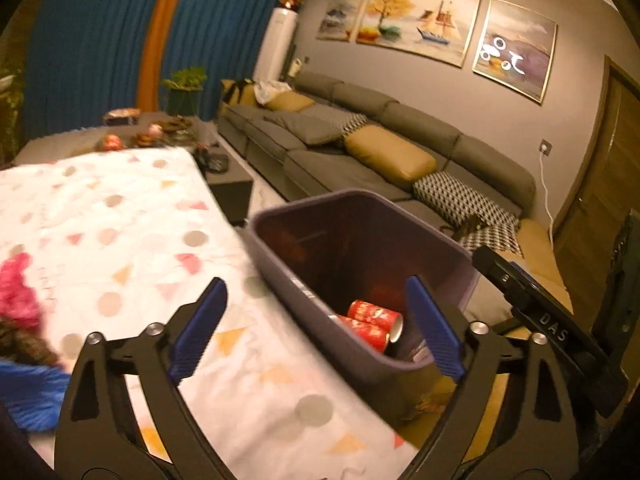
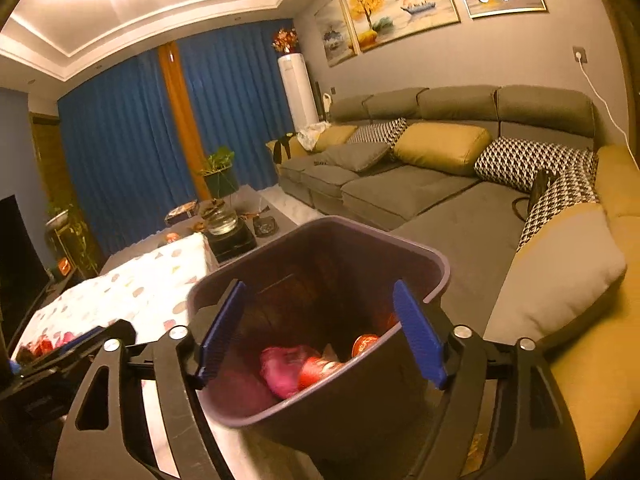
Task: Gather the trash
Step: 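Move both open tools back to the blue mesh sleeve and black bag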
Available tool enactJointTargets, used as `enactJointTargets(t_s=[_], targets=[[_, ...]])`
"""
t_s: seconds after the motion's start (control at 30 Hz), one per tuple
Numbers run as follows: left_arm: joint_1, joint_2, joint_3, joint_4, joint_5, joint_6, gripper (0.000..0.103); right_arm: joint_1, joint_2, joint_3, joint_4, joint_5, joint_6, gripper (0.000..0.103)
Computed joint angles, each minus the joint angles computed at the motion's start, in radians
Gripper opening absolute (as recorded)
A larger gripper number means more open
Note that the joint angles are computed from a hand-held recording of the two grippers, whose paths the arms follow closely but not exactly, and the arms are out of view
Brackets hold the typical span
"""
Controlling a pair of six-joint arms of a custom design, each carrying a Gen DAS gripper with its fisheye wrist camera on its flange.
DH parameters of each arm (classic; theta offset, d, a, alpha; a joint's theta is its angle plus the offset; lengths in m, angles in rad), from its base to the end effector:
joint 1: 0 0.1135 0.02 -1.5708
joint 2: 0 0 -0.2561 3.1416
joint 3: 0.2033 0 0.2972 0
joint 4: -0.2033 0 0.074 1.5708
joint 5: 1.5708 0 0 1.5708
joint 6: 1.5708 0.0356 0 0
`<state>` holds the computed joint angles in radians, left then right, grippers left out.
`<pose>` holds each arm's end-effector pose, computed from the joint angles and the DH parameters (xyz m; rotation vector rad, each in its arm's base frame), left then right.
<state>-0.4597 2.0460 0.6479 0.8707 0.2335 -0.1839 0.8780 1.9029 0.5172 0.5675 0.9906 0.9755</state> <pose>0.3012 -0.1583 0.0101 0.4373 2.1008 -0.6275 0.2017 0.1964 0.0123 0.5078 1.9163 -0.0163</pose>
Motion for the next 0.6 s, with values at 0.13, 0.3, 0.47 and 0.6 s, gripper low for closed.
enactJointTargets(t_s=[0.13, 0.3, 0.47, 0.6], targets=[[0.032, -0.104, -0.160, 0.088, -0.070, -0.005, 0.095, 0.098, -0.026, 0.028, -0.134, 0.058, 0.080, 0.084], [0.118, -0.206, -0.363, 0.215, -0.135, 0.008, 0.096, 0.225, -0.009, 0.103, -0.291, 0.094, 0.179, 0.085], [0.302, -0.237, -0.501, 0.319, -0.095, 0.062, 0.096, 0.317, 0.050, 0.230, -0.430, 0.128, 0.214, 0.085], [0.503, -0.224, -0.573, 0.401, -0.008, 0.126, 0.096, 0.363, 0.112, 0.321, -0.449, 0.113, 0.201, 0.085]])
